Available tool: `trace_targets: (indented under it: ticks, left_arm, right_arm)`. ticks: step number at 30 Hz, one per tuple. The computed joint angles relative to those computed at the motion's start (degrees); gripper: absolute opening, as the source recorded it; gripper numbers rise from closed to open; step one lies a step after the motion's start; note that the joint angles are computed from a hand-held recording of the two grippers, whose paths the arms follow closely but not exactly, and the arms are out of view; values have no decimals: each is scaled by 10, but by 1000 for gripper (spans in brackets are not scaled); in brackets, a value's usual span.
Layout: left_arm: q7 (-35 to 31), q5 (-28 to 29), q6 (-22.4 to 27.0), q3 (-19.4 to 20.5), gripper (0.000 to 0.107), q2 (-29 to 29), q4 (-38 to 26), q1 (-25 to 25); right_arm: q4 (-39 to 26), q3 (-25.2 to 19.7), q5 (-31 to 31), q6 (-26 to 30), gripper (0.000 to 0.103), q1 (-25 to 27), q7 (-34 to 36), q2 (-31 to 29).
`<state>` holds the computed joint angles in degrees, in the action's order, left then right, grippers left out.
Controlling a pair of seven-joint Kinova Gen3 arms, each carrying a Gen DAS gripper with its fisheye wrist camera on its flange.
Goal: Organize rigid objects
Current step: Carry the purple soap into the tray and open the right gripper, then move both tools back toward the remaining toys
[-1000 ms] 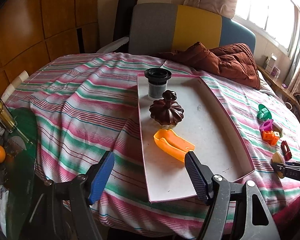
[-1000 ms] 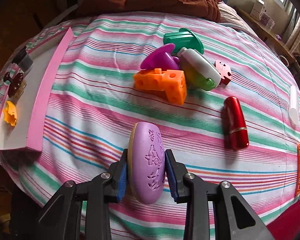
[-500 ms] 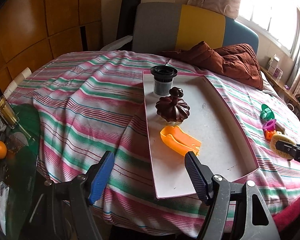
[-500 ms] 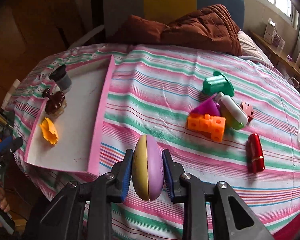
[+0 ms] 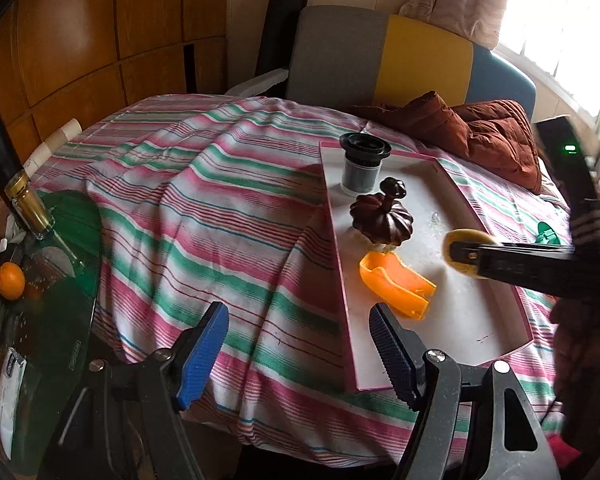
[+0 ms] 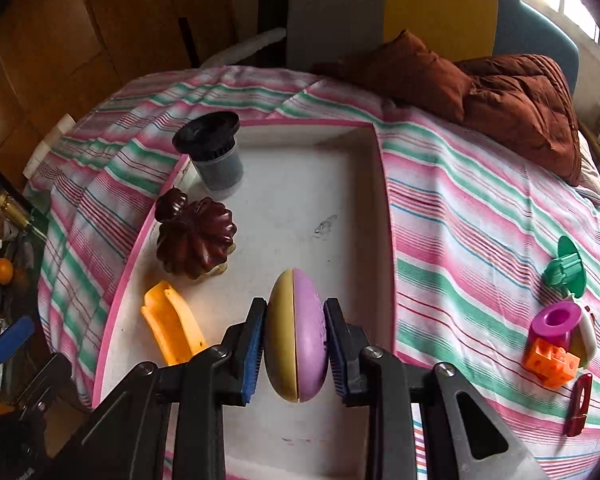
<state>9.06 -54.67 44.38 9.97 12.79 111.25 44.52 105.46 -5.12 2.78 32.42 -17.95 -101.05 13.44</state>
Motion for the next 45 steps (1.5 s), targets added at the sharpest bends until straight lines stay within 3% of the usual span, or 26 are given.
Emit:
trace_targets:
  ticks: [3, 11, 16, 21, 30, 41, 45]
  left_arm:
    - [5, -2, -2, -1, 74, -2, 7, -1]
    - [9, 2, -8, -2, 73, -1, 10, -5]
    - [10, 5, -2, -1, 74, 0, 7, -3]
    - [9, 0, 8, 2, 73, 2, 1, 4]
    - [-2, -2, 19, 5, 73, 8, -11, 14]
    - [-34, -9, 24, 4, 74, 18, -36, 29]
    - [-60, -13, 30, 5, 74, 29, -57, 38]
  right_arm:
    - [-15, 5, 19, 0, 29, -25, -18, 27]
    - [-15, -26, -33, -13, 29, -4, 47, 34]
    - [10, -42, -97, -40, 30, 34, 105, 4]
    - [30, -36, -122, -57, 34, 41, 131, -29]
    - [62, -13, -147, -66, 34, 67, 163, -74]
    - [89, 49, -125, -74, 34, 138, 147, -116]
    - [87, 73, -87, -77, 34, 172, 109, -121]
